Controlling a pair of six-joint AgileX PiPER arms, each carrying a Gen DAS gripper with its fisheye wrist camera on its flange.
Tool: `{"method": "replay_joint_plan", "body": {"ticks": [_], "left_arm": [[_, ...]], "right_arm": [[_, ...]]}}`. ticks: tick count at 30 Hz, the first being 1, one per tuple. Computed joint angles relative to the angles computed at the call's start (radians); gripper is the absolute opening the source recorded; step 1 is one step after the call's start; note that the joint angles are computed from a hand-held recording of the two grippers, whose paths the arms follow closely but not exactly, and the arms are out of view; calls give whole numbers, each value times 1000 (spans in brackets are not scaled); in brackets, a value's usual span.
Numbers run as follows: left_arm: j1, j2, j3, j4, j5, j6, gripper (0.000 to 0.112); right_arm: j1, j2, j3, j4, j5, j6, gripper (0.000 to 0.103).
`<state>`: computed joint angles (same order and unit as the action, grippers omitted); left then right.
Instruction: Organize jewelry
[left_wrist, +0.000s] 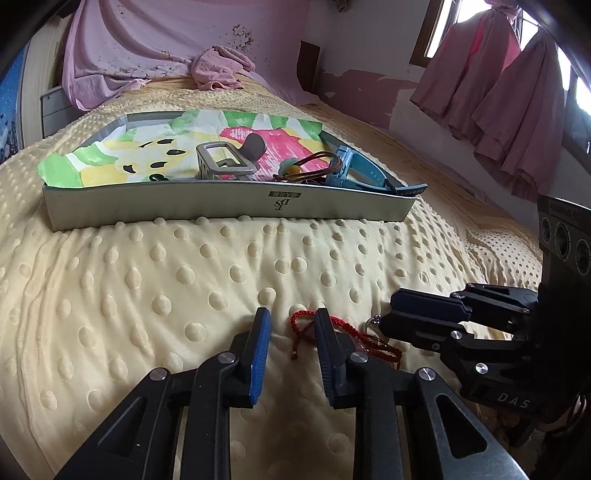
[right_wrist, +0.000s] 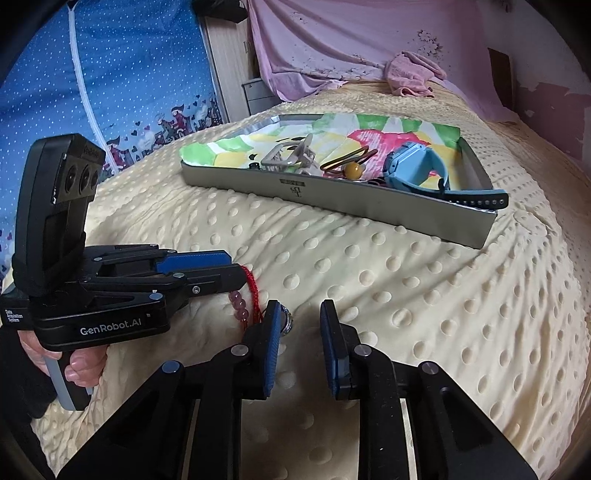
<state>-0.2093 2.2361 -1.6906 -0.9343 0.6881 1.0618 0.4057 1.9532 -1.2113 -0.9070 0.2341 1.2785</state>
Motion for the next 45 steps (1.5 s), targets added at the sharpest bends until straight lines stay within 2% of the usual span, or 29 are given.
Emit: {"method": "replay_joint_plan", "body": {"ticks": [3,7,13,16,21,29,33,37,45], "left_arm": [[-4,-2,6,3,-9,3,23],[-3,1,5,4,-6,6,16],[8,2,16,-42,9,49,4],[13,-3,30,-67,5,72,3],[11,-25,77,-96,-50,98,3],[28,-30,97,-146,-62,118,3],[29,-32,104,-162,-68,128,3],[39,-42,120,-208,-71,164,3],[53,-80,134,-341,-106,235,3]], "right_arm": [[0,8,-10,48,7,-51,19],[-4,10,-11,97,8,-98,19],[-6,6,0,86,-1,-83,19],[-8,3,7,86,-8,-81,19],[-4,6,0,107,3,-107,19],[26,44,-69,189,86,-229,19],[29,40,-65,187,84,-233,6],[29,22,-36,87,62,-120,6],[14,-18,23,-408,33,416,6]]}}
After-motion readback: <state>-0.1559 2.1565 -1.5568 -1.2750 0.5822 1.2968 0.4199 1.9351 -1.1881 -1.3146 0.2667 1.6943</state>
